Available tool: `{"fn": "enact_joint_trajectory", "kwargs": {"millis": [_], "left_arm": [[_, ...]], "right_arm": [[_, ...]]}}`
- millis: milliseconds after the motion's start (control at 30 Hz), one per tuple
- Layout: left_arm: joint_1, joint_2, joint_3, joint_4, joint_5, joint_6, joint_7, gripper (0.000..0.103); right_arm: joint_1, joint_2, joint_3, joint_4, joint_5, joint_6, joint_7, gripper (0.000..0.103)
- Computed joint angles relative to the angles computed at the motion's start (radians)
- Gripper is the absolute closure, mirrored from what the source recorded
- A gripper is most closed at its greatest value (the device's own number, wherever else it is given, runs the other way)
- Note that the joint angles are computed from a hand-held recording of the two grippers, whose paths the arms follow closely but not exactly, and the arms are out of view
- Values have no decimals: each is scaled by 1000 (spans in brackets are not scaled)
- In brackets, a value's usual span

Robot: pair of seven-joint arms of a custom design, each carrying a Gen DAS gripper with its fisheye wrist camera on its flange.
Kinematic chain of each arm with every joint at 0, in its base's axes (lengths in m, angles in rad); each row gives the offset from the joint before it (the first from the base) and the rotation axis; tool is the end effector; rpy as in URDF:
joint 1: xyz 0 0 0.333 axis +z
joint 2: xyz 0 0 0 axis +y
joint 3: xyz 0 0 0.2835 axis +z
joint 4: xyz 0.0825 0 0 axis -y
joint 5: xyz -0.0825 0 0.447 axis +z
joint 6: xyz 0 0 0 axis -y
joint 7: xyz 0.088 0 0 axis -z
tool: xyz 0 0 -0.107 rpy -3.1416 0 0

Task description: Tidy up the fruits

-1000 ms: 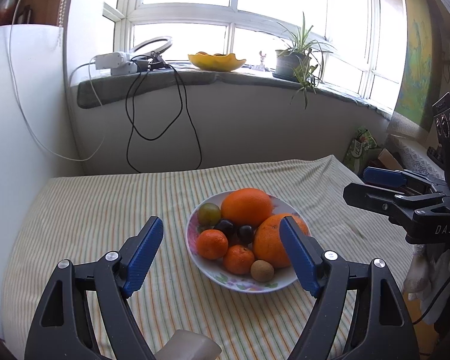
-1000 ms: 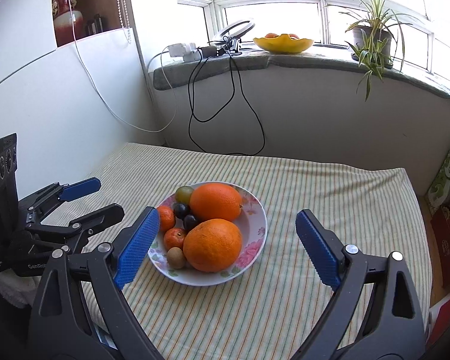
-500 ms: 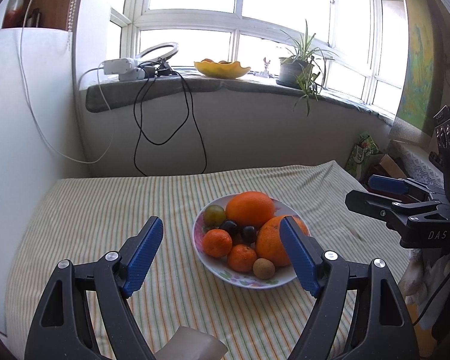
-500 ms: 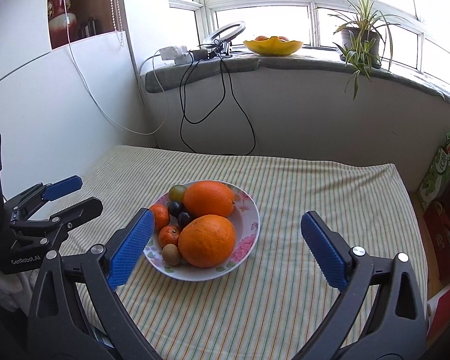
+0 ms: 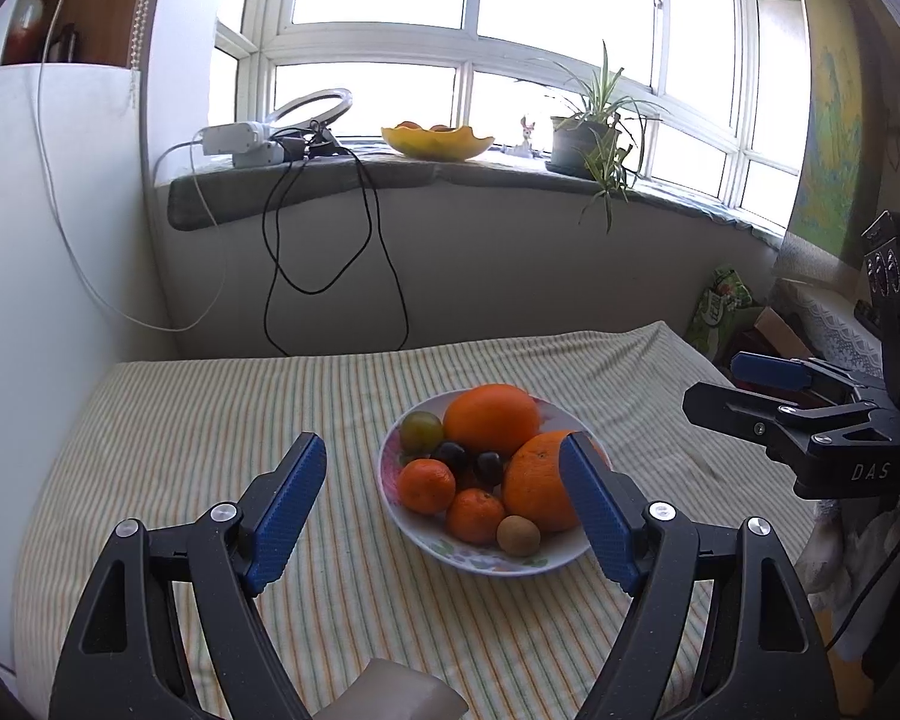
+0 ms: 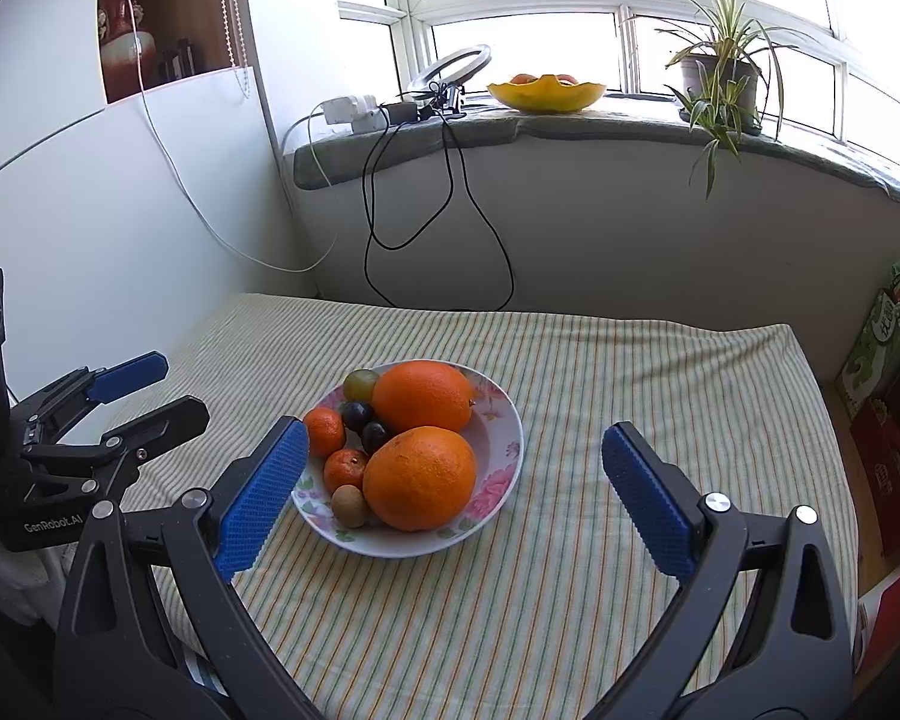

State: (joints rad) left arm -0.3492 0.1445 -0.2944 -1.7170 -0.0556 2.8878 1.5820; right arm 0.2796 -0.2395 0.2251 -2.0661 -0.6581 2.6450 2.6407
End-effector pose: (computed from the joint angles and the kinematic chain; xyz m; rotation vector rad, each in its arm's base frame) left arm 0.5772 -0.4136 0.5764 -1.1589 2.1506 -1.2824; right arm 0.5171 0.3145 0.5758 -1.5342 1.6851 -0.7115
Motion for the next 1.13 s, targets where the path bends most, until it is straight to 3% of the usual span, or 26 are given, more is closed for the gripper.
{"fn": "enact_joint_trajectory", "kwargs": {"millis": [1133], "left_arm": [[-1,20,3,10,22,8,-18,23]], "right_arm": [[3,15,-13,1,22,15,-15,3]]}}
